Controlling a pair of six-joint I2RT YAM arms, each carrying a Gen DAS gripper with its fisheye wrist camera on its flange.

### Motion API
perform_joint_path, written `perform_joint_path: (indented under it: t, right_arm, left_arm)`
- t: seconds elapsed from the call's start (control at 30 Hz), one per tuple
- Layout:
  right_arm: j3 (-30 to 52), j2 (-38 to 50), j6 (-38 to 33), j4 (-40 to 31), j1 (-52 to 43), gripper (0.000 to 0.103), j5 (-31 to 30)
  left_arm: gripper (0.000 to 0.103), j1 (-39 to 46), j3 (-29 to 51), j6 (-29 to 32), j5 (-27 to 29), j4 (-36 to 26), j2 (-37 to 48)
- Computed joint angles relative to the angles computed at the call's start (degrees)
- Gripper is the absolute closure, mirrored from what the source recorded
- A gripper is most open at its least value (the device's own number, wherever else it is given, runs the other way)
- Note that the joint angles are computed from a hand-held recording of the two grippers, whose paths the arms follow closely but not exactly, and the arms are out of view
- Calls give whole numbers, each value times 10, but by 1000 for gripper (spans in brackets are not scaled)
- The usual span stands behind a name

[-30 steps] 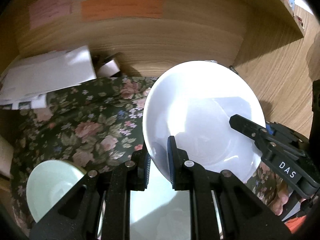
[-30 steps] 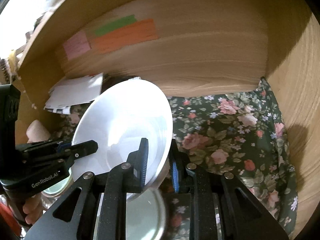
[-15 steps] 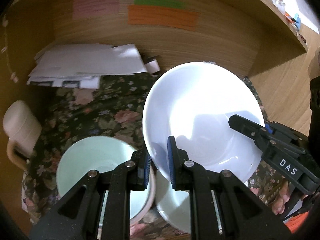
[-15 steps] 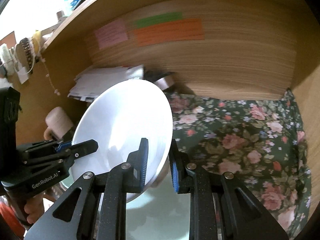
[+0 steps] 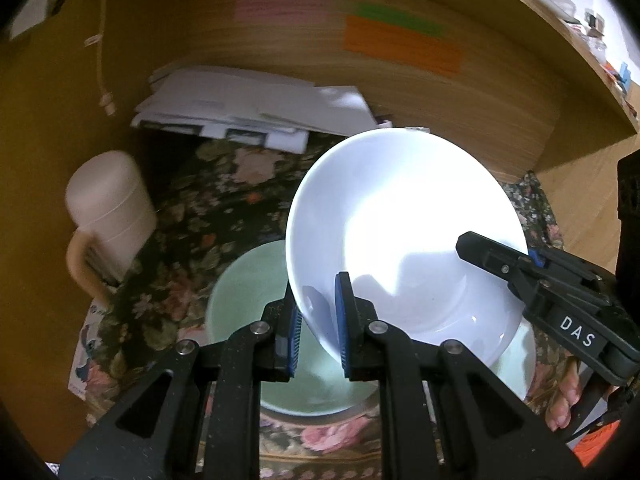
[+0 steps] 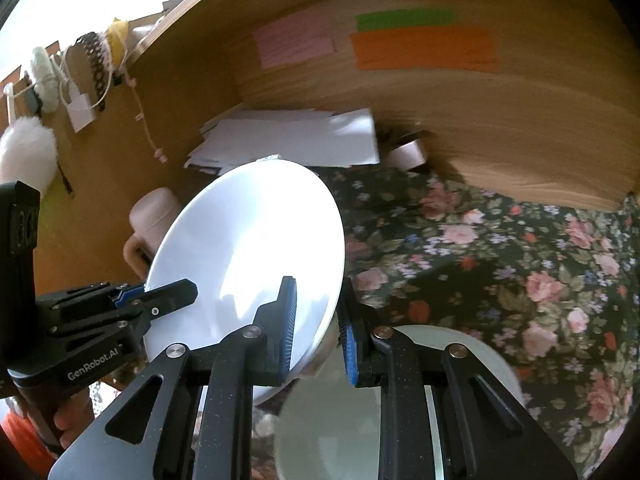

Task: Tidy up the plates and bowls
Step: 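Lift the white bowl with both grippers and carry it over the stack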

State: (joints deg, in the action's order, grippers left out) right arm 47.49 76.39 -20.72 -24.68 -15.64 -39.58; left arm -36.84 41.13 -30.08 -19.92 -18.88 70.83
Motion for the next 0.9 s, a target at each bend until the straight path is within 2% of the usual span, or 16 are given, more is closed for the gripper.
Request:
perform_joint_path:
  t: [0.4,0.9]
  right_arm:
    - [-26,19,35,33,71,84,21]
    - [-23,63,40,38,102,84,53]
  left_arm:
    - [88,68,-68,17,39,10,-44]
    - [88,106,-91,50,69,57,0]
